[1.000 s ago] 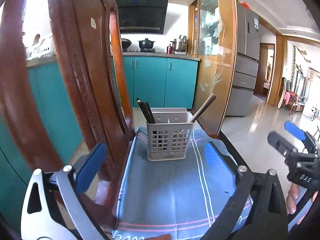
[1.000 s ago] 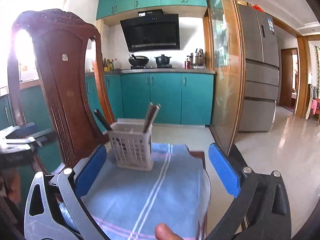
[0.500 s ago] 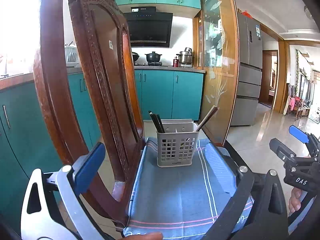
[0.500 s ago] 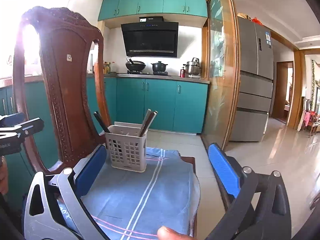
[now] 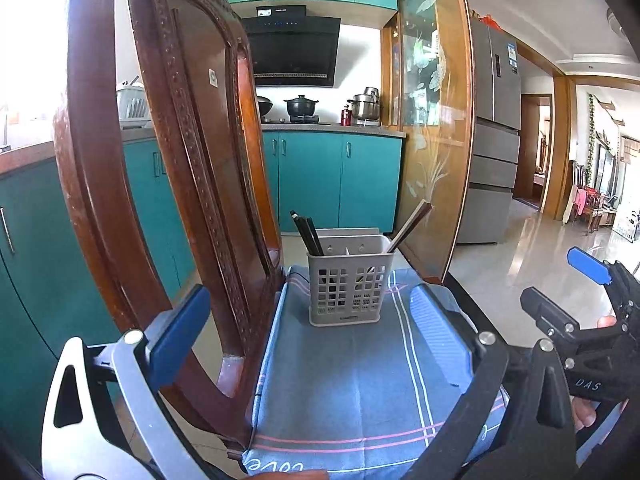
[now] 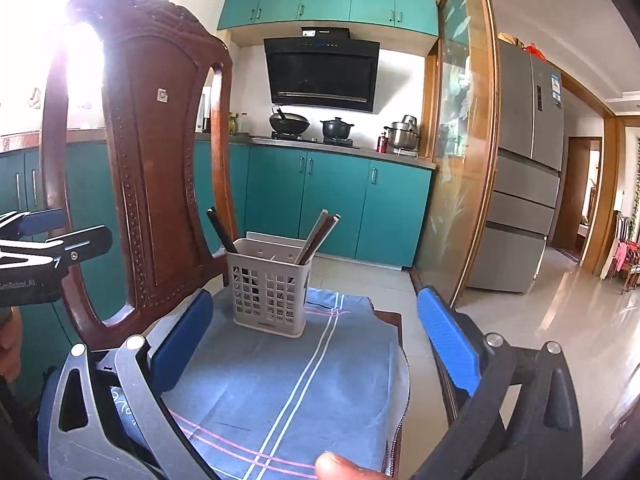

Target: Organize utensils

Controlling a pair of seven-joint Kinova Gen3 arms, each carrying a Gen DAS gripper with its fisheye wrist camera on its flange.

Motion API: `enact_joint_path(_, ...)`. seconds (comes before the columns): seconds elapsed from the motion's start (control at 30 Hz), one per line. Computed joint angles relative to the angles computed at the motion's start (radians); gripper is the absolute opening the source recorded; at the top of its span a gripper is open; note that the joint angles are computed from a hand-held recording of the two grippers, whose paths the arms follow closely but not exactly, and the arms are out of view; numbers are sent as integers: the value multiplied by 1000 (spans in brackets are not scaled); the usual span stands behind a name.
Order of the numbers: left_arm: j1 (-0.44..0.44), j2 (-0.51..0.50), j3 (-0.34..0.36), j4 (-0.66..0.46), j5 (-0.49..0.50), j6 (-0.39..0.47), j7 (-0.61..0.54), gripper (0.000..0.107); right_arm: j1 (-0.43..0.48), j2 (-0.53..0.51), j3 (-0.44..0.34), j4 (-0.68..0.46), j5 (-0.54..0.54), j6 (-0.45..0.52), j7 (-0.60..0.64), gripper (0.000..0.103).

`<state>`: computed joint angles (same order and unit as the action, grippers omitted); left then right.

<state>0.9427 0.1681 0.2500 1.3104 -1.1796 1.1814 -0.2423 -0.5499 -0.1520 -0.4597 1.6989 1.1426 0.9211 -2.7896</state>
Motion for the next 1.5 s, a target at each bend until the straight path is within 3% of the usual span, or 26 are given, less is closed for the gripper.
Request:
enact_joint_path(1.3, 34, 37, -28, -42, 14, 12, -38, 99, -11, 21, 24, -2, -15, -15, 26, 100)
enact_joint_path(1.5, 17, 41, -36, -54, 67, -8, -54, 99, -6, 27, 42, 2, -36, -29, 13, 100)
